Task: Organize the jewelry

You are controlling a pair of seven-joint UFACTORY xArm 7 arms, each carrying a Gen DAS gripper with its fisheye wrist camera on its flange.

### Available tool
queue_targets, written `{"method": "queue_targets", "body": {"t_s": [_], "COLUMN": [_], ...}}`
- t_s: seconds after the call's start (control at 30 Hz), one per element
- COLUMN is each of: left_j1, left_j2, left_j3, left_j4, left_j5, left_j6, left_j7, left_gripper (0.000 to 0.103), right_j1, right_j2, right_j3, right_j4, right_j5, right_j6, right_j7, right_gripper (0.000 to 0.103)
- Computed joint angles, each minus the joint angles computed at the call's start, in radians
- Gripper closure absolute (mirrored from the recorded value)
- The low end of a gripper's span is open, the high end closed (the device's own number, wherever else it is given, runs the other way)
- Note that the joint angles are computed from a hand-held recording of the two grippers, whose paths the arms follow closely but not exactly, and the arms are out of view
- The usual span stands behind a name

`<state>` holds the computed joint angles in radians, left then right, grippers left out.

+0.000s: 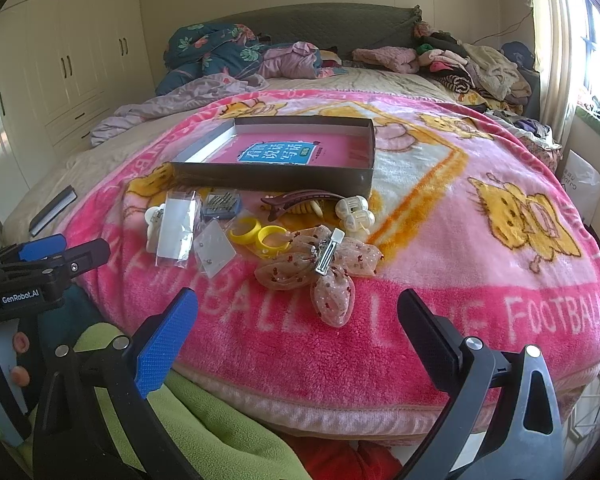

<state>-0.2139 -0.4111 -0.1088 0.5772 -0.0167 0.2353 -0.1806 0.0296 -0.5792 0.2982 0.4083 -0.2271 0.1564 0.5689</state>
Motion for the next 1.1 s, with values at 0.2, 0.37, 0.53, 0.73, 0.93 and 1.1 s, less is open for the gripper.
{"method": "queue_targets", "body": {"t_s": [0.2, 0.37, 0.53, 0.73, 0.93, 1.1], "left_j1": [0.000, 0.002, -0.001, 0.001, -0.009, 0.005], "left_j2": [0.000, 0.000, -0.001, -0.001, -0.003, 0.007], "left_j3": [0.000, -0.001, 0.002, 0.000, 0.022, 0.010], "left_j4": [-0.001, -0.001, -0.001, -0.002, 0.008, 0.011], "left_j5": [0.000, 0.003, 0.001, 0.003, -0.013, -0.013], "left_j6": [-0.002, -0.001, -0.001, -0.003, 0.007, 0.003], "left_j7": [0.000, -0.002, 0.002, -0.001, 0.026, 0.018], "left_gripper": [0.011, 0.011, 0.011, 0.011, 0.011, 0.011], "right_j1": [0.000, 0.002, 0.002, -0.001, 0.000, 0.013], "right_j2": [-0.002, -0.002, -0.002, 0.000, 0.007, 0.034], "right_j3": [-0.001, -0.004, -0.004, -0.002, -0.002, -0.016], "right_j4": [-0.001, -0.002, -0.002, -0.001, 0.007, 0.014], "right_j5": [0.000, -0.001, 0.001, 0.000, -0.003, 0.002], "right_j6": [0.001, -0.002, 0.000, -0.004, -0.011, -0.026], "right_j7": [0.002, 0.000, 0.000, 0.001, -0.003, -0.023], "right_gripper": [0.006, 0.006, 0.006, 0.006, 0.006, 0.006]}}
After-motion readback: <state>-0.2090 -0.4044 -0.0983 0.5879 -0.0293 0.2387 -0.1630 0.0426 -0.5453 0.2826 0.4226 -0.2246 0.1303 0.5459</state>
